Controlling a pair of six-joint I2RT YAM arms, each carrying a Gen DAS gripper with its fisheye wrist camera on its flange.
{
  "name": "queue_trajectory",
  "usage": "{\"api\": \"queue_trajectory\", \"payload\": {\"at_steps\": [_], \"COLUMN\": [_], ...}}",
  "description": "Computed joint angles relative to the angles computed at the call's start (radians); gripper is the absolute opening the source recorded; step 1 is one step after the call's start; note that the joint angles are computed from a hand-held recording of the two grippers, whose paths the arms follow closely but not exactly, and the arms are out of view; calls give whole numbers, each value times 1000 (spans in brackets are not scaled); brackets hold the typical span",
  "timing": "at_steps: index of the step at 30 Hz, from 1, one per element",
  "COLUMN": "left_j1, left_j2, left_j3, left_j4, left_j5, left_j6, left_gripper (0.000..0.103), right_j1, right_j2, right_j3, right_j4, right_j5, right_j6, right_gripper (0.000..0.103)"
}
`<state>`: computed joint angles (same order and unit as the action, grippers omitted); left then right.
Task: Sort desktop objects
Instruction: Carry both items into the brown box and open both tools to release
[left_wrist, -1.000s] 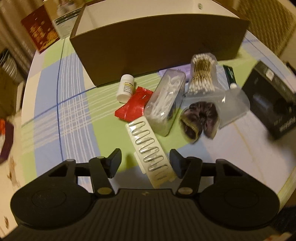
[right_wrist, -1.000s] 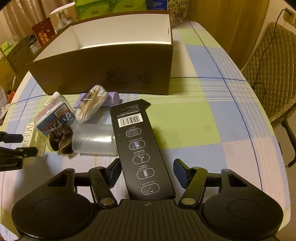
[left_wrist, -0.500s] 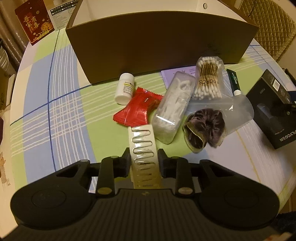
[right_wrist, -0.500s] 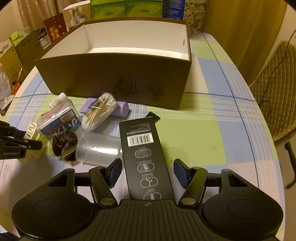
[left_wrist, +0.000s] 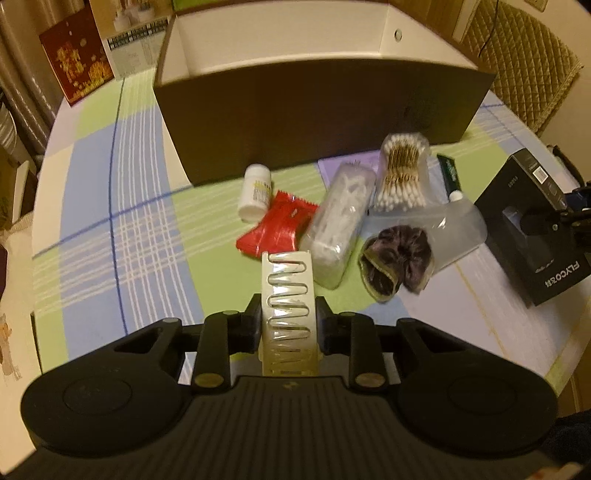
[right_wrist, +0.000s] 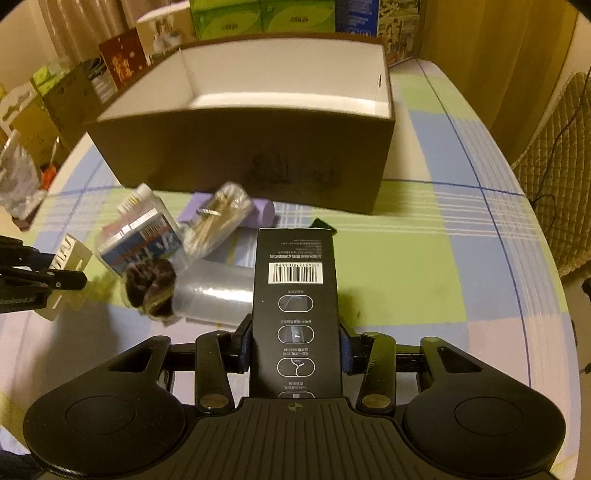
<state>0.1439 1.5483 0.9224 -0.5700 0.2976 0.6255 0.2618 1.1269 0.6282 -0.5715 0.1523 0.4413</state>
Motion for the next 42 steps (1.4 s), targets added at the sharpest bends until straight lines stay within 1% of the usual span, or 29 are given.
{"api": "queue_trajectory", "payload": {"at_steps": [5, 11, 17, 22, 25, 31, 35, 37, 40, 42], "left_j1": [4, -9, -40, -79, -111, -155, -179, -197, -221, -229], "left_j2": [-32, -38, 2, 70, 151, 350, 495, 574, 691, 788], "left_j3": [38, 105, 212, 329, 439, 723, 926, 1030, 1181, 1307], "left_j4": [-31, -57, -81, -74, -78, -146, -217, -251, -294, -344], "left_j5": [20, 49, 84, 100, 88, 64, 44, 12, -38, -46], "left_j6": [6, -2, -27, -64, -114, -189, -218, -233, -244, -247], "left_gripper": [24, 24, 24, 24, 24, 24, 24, 24, 24, 24], "right_j1": [-28, -63, -135, -176, -203, -261, -289, -299, -314, -331], "right_j2": [-51, -63, -2, 112, 197, 386, 515, 594, 683, 740], "right_j3": [51, 123, 229, 358, 435, 616, 741, 815, 891, 932], "right_j4": [-63, -83, -51, -4, 25, 47, 21, -3, -22, -20], "right_j5": [-27, -56, -120, -118, -129, -146, -134, -118, -94, -92], "right_j6": [-5, -33, -92, -157, -172, -186, -192, -197, -198, -187], "right_gripper": [40, 40, 40, 40, 40, 40, 40, 40, 40, 40]}}
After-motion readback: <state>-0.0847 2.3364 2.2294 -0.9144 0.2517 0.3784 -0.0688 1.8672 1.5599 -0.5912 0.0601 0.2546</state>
